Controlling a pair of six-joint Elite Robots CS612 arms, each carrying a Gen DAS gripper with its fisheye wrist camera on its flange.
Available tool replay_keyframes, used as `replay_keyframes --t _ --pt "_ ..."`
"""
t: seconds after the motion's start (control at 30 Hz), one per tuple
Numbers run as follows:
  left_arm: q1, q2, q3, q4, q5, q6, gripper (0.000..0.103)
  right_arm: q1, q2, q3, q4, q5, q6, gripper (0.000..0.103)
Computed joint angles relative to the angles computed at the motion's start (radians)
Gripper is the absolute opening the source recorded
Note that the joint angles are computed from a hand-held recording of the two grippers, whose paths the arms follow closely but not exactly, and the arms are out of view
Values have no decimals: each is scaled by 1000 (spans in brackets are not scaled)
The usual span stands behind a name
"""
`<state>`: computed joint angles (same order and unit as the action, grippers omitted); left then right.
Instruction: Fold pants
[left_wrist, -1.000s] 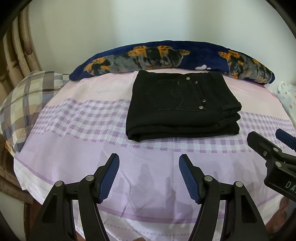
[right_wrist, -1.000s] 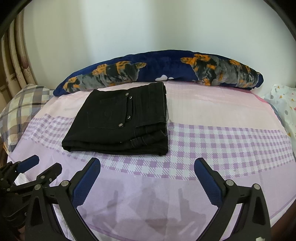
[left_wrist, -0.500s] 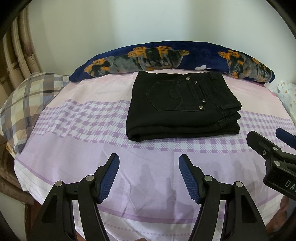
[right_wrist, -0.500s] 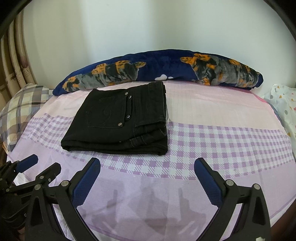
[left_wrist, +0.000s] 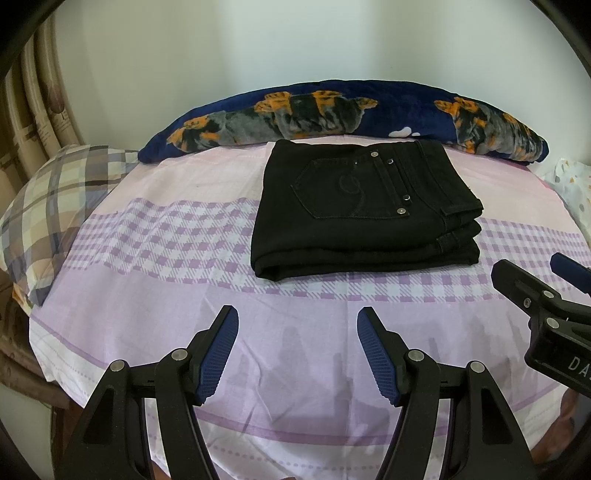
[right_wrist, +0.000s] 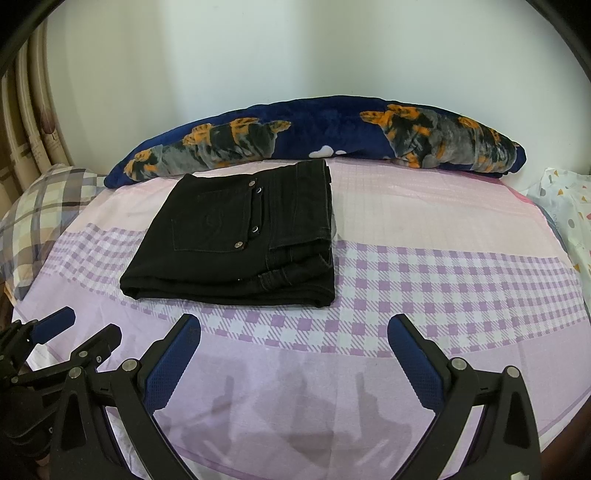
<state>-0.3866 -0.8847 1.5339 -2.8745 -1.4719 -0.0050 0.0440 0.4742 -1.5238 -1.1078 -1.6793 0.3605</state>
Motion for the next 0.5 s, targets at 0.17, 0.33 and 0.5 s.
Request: replay_keyframes --t 0.17,0.33,0.5 --pt "2 2 -4 4 -9 -5 68 2 -1 3 -7 -8 -10 101" --pt "7 8 -13 9 -27 -2 68 3 2 1 -13 -17 -26 101" --pt "18 12 -20 14 -51 -12 68 3 1 8 -16 -20 -56 101"
